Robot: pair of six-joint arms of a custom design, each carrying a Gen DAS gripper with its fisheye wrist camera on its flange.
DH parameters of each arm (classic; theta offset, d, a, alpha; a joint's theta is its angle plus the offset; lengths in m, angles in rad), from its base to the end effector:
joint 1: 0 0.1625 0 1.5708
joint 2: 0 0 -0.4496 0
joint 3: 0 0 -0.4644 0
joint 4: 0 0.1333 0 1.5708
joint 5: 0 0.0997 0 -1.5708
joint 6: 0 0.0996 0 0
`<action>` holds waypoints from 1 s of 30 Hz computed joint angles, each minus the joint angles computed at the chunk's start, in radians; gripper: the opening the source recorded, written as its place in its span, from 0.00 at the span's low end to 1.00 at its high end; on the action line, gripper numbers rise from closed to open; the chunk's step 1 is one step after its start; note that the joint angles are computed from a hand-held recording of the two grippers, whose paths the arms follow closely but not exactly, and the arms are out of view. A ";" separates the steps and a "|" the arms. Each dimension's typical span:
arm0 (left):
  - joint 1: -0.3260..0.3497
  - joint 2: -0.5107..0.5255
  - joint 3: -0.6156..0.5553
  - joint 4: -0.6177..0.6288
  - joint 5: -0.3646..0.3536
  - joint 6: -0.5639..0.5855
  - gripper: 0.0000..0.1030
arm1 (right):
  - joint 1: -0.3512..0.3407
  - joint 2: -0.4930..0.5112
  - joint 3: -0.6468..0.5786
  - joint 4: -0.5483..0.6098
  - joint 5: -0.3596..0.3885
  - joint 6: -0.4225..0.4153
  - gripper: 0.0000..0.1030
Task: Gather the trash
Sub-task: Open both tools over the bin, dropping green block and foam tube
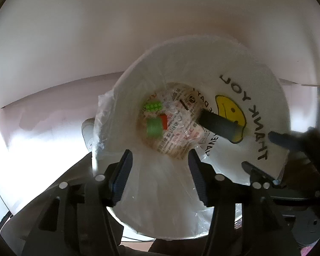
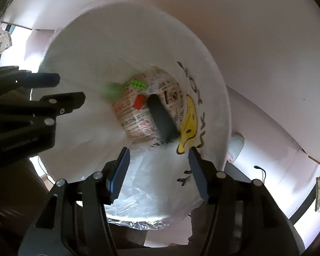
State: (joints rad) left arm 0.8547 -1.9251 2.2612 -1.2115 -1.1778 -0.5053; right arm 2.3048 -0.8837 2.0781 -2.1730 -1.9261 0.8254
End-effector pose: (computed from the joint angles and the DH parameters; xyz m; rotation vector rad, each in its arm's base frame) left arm -0.0676 -0.3389 0.2965 0.4243 2.3661 0.4382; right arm 0.3991 -0.2951 -0.0549 0.0223 -2.4754 -0.2242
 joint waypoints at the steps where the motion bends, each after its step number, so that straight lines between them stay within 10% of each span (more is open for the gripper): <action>1: -0.002 -0.002 -0.003 0.005 -0.003 0.003 0.55 | 0.004 0.002 -0.001 -0.002 0.002 0.002 0.56; 18: -0.280 -0.158 -0.116 0.180 -0.028 0.016 0.55 | 0.182 -0.128 -0.056 0.136 -0.058 0.010 0.56; 30: -0.476 -0.119 -0.306 0.133 0.074 0.003 0.64 | 0.324 -0.237 -0.167 0.257 -0.258 0.057 0.56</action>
